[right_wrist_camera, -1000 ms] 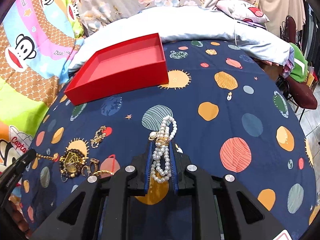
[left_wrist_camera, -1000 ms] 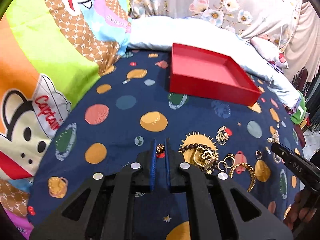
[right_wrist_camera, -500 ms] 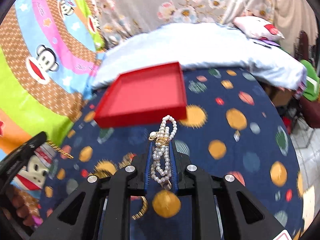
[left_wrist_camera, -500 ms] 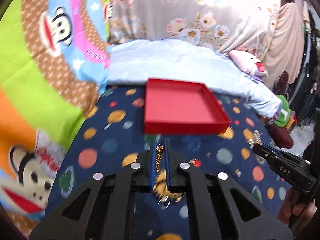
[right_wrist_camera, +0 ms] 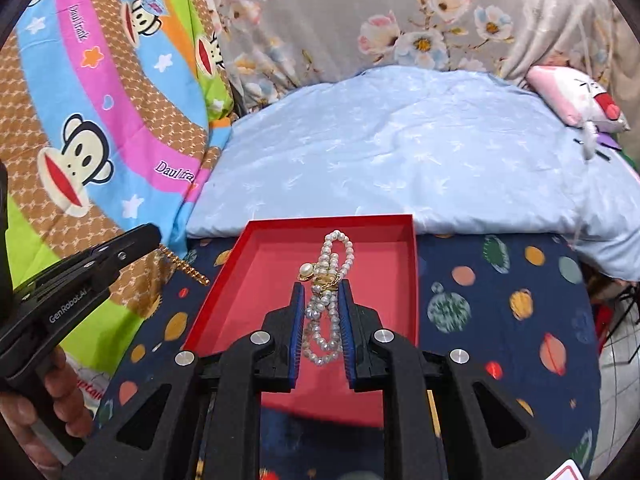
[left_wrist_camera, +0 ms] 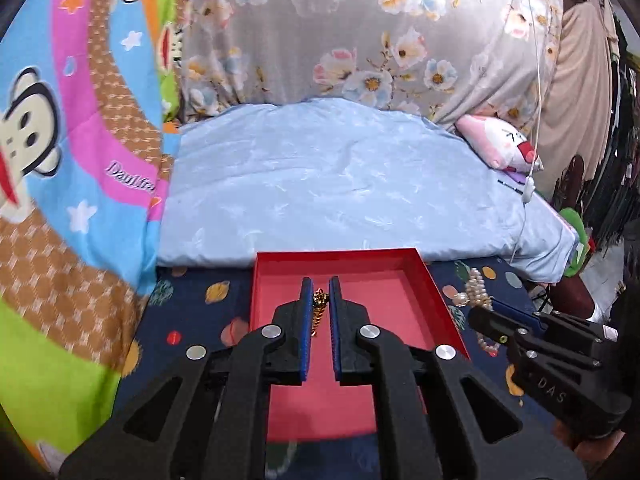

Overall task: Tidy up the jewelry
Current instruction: 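Open both tools to drop the necklace and earring into the tray, then grasp the gold bangle with the right tool while the left tool grasps a gold chain piece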

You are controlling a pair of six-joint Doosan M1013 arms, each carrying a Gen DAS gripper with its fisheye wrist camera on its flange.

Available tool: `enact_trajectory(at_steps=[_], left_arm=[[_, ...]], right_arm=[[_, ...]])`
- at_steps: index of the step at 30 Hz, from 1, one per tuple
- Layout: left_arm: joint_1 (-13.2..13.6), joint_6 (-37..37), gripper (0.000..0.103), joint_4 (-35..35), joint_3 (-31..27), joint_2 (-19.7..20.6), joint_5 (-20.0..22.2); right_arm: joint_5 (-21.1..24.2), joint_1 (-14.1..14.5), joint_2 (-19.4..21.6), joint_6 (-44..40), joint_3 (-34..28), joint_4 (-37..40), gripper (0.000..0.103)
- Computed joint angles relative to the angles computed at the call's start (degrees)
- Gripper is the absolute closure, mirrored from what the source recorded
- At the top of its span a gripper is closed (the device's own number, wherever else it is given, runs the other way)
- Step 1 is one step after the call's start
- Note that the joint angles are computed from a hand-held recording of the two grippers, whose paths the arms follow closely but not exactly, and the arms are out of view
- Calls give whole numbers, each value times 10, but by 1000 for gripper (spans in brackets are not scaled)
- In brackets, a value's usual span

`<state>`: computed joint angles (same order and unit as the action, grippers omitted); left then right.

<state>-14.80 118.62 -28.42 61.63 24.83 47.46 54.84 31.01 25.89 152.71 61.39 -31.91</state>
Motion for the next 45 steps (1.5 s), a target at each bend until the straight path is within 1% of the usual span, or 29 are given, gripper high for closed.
enact_trajectory(at_steps=[1, 6, 8, 10, 11, 12, 13, 14, 15, 16, 17, 18, 21, 23, 25, 27, 28, 30, 33, 36, 38, 40, 42, 45], left_arm=[[-5, -13, 96, 17, -18, 14, 4], [-20, -37, 96, 45, -89, 69, 31], [-21, -48, 96, 44, -108, 84, 38], [-20, -65, 95, 34, -126, 100, 41], [-20, -73, 93, 32, -134, 106, 43], [-20, -85, 80, 40, -138, 109, 43], [-20, -101, 61, 50, -138, 111, 36], [-20, -110, 53, 59, -133, 109, 25], [-20, -115, 44, 67, -123, 103, 8], [-19, -113, 39, 69, -118, 100, 1], [-18, -109, 37, 73, -108, 93, -9], [-18, -109, 36, 80, -100, 88, -13], [-16, -91, 36, 87, -66, 65, -19], [-13, -78, 36, 91, -31, 43, -20], [-9, -74, 32, 95, 1, 22, -19], [-5, -61, 30, 96, 51, -8, -25], [-3, -55, 29, 97, 66, -16, -26], [3, -36, 27, 99, 111, -44, -26], [12, -28, 21, 102, 165, -78, -28], [23, -28, 20, 105, 210, -107, -31], [27, -45, 20, 126, 240, -125, -45], [30, -58, 20, 141, 260, -138, -54], [32, -71, 20, 153, 281, -151, -60], [34, -73, 20, 160, 304, -165, -68]], right_arm=[[1, -7, 7, -9, -7, 11, 87], [5, -37, 40, -46, -36, 64, 87], [4, -42, 48, -50, -42, 67, 86], [4, -44, 55, -45, -47, 55, 85], [-1, -43, 55, -38, -44, 46, 80], [-2, -42, 55, -28, -42, 35, 76], [-2, -41, 53, -18, -39, 24, 69], [-7, -39, 49, -7, -33, 13, 65], [-13, -38, 45, 1, -25, 6, 64], [-18, -35, 40, 10, -18, -2, 63], [-22, -34, 34, 19, -10, -8, 62], [-34, -30, 22, 33, 8, -13, 62], [-48, -19, -3, 64, 45, -26, 62], [-48, -6, -21, 86, 72, -38, 62], [-45, 8, -37, 110, 97, -51, 62], [-47, 24, -57, 141, 129, -55, 62], [-46, 30, -63, 152, 138, -58, 62], [-33, 51, -76, 176, 162, -69, 62], [2, 80, -82, 192, 177, -78, 62], [26, 105, -83, 198, 187, -74, 62], [32, 119, -82, 196, 191, -57, 62], [27, 128, -81, 195, 196, -40, 62], [33, 138, -73, 187, 193, -25, 62], [33, 145, -65, 184, 190, -13, 64]])
